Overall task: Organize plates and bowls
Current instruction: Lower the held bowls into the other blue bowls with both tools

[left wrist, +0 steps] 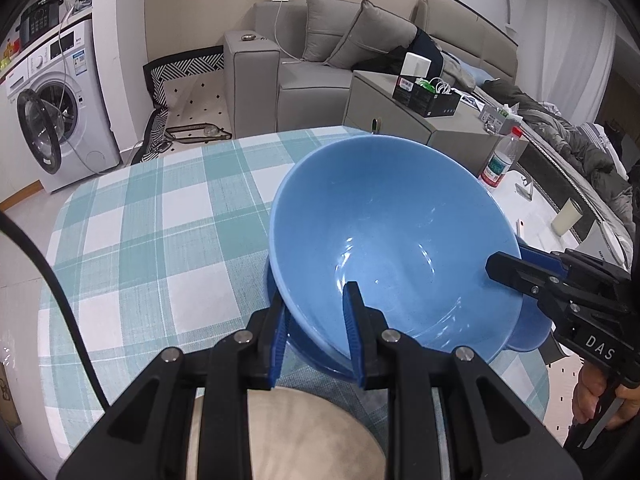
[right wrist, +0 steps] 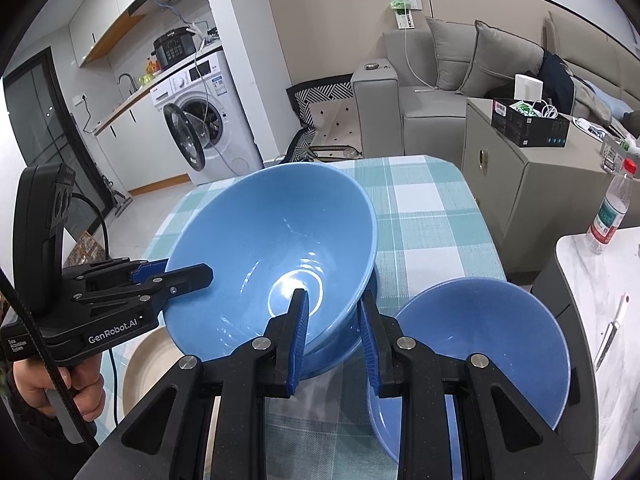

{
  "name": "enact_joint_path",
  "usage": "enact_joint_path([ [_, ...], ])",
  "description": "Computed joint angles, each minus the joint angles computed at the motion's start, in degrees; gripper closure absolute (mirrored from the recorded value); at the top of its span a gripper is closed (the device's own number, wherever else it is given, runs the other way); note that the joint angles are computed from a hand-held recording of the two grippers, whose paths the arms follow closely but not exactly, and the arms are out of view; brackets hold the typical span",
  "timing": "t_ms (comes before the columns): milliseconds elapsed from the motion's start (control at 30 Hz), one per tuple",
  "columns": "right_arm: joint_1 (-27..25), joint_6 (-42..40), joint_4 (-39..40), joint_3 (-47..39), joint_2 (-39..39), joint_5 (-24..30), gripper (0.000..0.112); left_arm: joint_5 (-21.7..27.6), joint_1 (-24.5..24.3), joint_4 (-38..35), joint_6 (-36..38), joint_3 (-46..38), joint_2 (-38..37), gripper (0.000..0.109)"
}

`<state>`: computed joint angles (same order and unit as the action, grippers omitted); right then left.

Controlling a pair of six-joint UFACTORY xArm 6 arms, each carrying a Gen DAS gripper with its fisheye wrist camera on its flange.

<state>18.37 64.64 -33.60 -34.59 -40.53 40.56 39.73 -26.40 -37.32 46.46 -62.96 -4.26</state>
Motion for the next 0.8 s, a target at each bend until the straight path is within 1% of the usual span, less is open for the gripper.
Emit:
enact_joint_path([
  [367, -0.59, -0.33, -0.14, -0.58, 4.2, -1.37, 0.087, -1.82, 0.08, 1.66, -0.68, 0.5, 1.95, 0.085],
  [567, 0.16, 0.71, -1.73, -1.21, 5.83, -0.34, 0.087, -3.56, -0.42, 2.91, -0.97, 1.26, 2.3, 0.085],
  [700, 1.75, 2.48, -4.27, -2.27, 7.31, 2.36, 0.086, -3.37, -0.54, 3.06, -0.96, 1.24, 2.91, 0.085],
  [800, 2.3, 2.8, -5.15, -2.7, 8.15, 3.35, 0.086, -4.17, -0.74, 3.57, -1.24, 1.41, 3.17, 0.085],
])
